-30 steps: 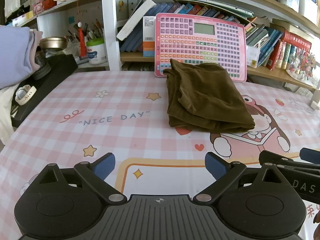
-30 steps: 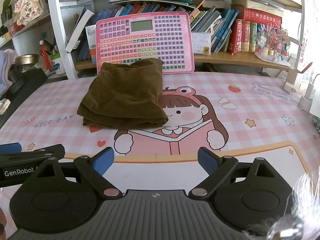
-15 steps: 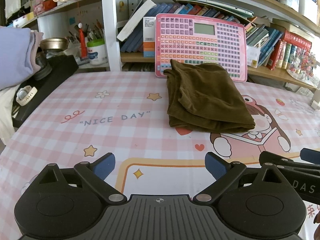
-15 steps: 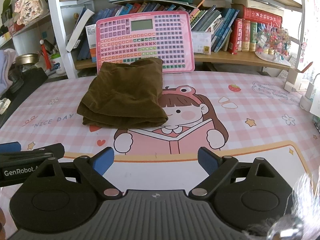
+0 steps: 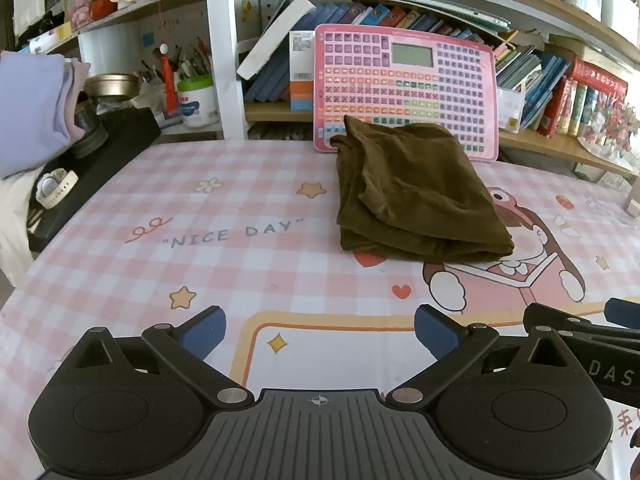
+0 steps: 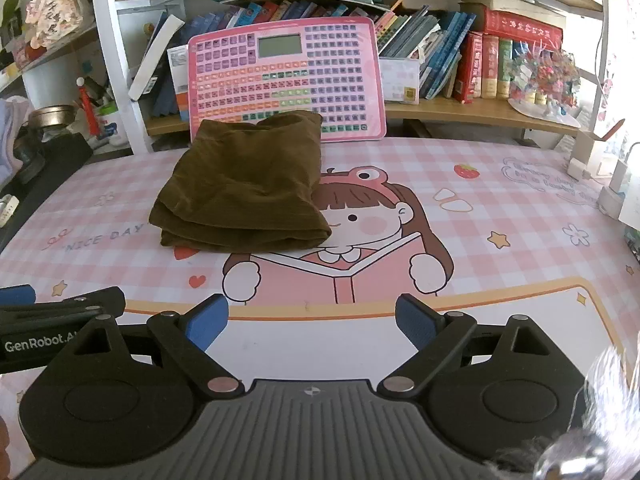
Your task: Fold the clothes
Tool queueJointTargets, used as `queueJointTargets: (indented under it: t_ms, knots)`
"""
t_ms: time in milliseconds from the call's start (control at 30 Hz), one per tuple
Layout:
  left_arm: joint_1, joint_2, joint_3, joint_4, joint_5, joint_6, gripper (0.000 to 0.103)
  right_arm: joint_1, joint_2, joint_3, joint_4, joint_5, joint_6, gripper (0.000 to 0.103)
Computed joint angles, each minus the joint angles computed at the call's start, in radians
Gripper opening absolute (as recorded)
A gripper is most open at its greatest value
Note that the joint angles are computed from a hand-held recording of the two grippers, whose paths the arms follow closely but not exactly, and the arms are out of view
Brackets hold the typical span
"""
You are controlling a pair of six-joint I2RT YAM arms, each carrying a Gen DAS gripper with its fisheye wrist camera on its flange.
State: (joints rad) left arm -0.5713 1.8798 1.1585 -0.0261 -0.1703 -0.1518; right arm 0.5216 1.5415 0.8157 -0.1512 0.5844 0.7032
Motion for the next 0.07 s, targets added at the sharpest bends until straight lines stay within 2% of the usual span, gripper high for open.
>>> queueJointTargets:
  t_ms: [67]
  knots:
    - [-0.001, 0.000, 0.001, 0.001, -0.002, 0.002, 0.102, -0.001, -0.001, -0.002, 0.002, 0.000, 0.001, 0.090]
